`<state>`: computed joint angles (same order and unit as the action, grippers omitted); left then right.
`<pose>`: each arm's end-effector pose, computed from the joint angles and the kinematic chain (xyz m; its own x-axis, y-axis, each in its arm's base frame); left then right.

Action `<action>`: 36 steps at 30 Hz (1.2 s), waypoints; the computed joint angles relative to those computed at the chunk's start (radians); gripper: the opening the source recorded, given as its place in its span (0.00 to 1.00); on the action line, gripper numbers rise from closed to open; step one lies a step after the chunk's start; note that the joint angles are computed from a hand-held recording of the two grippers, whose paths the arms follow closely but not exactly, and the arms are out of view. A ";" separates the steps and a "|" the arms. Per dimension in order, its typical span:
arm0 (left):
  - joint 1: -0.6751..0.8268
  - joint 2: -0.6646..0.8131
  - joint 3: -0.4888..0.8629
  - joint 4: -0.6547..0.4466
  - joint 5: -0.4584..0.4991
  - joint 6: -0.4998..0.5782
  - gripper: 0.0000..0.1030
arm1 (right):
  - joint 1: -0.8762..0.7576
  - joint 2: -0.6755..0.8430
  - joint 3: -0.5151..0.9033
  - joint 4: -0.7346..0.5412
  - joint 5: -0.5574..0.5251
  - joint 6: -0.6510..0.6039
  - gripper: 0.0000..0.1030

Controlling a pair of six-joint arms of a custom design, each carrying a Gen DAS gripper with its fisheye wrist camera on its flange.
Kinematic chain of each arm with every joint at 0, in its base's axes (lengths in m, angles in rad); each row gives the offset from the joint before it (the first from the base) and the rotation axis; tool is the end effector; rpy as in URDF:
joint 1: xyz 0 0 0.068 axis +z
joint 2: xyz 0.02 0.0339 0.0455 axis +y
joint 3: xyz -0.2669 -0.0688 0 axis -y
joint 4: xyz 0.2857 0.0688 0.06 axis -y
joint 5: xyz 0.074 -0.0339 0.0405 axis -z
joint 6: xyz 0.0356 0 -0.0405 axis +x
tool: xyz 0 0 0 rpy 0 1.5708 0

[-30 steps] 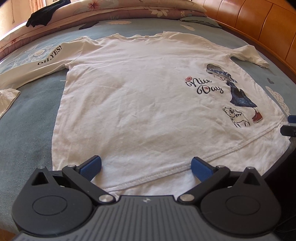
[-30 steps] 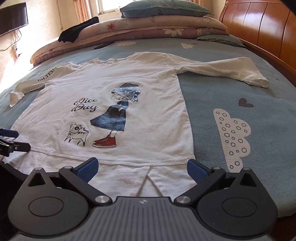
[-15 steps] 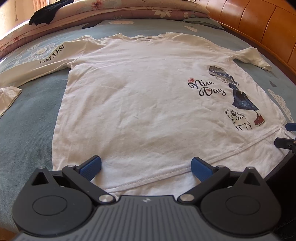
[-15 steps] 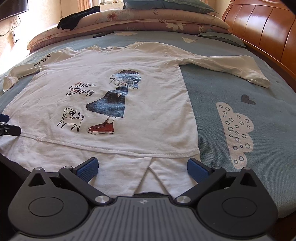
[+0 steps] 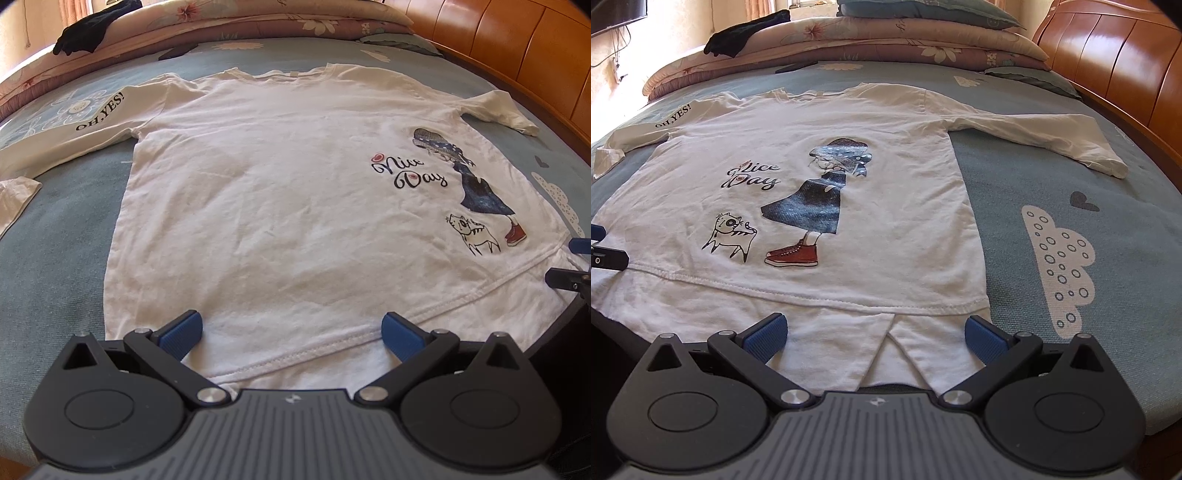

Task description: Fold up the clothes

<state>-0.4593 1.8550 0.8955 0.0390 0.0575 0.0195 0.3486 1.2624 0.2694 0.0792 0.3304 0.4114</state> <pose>0.3346 -0.1678 0.0830 -0.7040 0.3699 -0.6062 0.4876 0.8724 -0.0339 0.2023 0.0612 0.0760 -0.7369 0.1347 -0.6625 0.1721 0.9850 0.0088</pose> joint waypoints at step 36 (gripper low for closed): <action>0.122 0.313 0.433 -0.037 0.113 -0.115 0.99 | -0.215 0.544 0.491 0.145 -0.206 -0.231 1.00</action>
